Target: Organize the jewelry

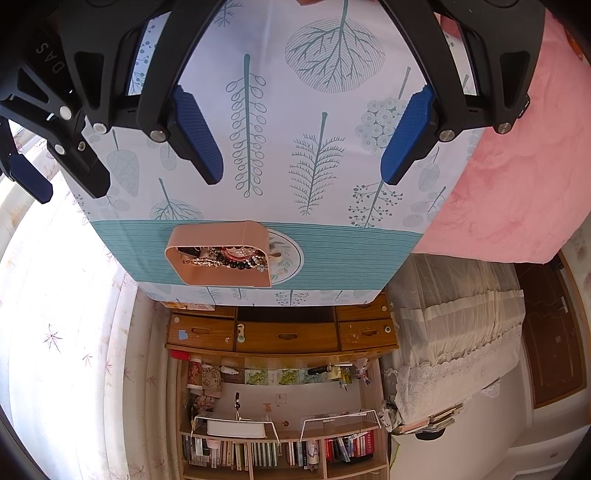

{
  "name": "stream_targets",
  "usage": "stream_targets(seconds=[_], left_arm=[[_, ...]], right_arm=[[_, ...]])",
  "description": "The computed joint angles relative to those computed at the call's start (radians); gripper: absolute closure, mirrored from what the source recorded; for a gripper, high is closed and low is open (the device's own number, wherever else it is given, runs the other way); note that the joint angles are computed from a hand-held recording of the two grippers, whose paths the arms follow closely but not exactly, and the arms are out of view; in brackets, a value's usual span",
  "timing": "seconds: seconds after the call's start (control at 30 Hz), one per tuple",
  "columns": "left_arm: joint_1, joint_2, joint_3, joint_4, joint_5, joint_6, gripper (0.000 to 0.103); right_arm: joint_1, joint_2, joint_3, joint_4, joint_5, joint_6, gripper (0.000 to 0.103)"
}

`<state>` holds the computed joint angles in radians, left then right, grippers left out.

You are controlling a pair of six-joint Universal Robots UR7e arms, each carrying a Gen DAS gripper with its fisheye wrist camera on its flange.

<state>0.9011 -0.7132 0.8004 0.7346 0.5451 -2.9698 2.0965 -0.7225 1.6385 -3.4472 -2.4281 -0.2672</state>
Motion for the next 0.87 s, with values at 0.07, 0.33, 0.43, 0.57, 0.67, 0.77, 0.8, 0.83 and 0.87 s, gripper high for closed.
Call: stream_targets(seconds=[0.07, 0.33, 0.43, 0.57, 0.67, 0.77, 0.8, 0.83, 0.87], left_arm=[[0.001, -0.003, 0.007, -0.005, 0.0, 0.001, 0.017], [0.01, -0.032, 0.071, -0.072, 0.007, 0.034, 0.017], [0.012, -0.032, 0.074, -0.068, 0.008, 0.027, 0.017], [0.013, -0.034, 0.078, -0.066, 0.01, 0.024, 0.017], [0.012, -0.028, 0.067, -0.053, 0.007, 0.017, 0.017], [0.011, -0.027, 0.065, -0.049, 0.007, 0.014, 0.017], [0.012, -0.028, 0.067, -0.049, 0.007, 0.012, 0.017], [0.012, -0.028, 0.068, -0.05, 0.007, 0.012, 0.017], [0.011, -0.027, 0.065, -0.049, 0.007, 0.014, 0.017]], right_arm=[[0.0, -0.001, -0.003, 0.003, 0.001, 0.0, 0.016], [-0.003, -0.001, 0.0, -0.002, 0.003, -0.002, 0.016], [-0.004, -0.002, 0.001, 0.0, 0.003, -0.001, 0.016], [-0.003, -0.002, 0.003, -0.002, 0.003, -0.001, 0.016], [-0.004, -0.002, 0.003, -0.003, 0.003, -0.001, 0.016], [-0.006, -0.002, 0.004, -0.003, 0.004, -0.001, 0.016], [-0.006, -0.002, 0.006, -0.005, 0.004, 0.0, 0.016], [-0.005, -0.002, 0.004, -0.003, 0.004, -0.001, 0.016], [-0.005, -0.001, 0.005, -0.006, 0.003, -0.001, 0.016]])
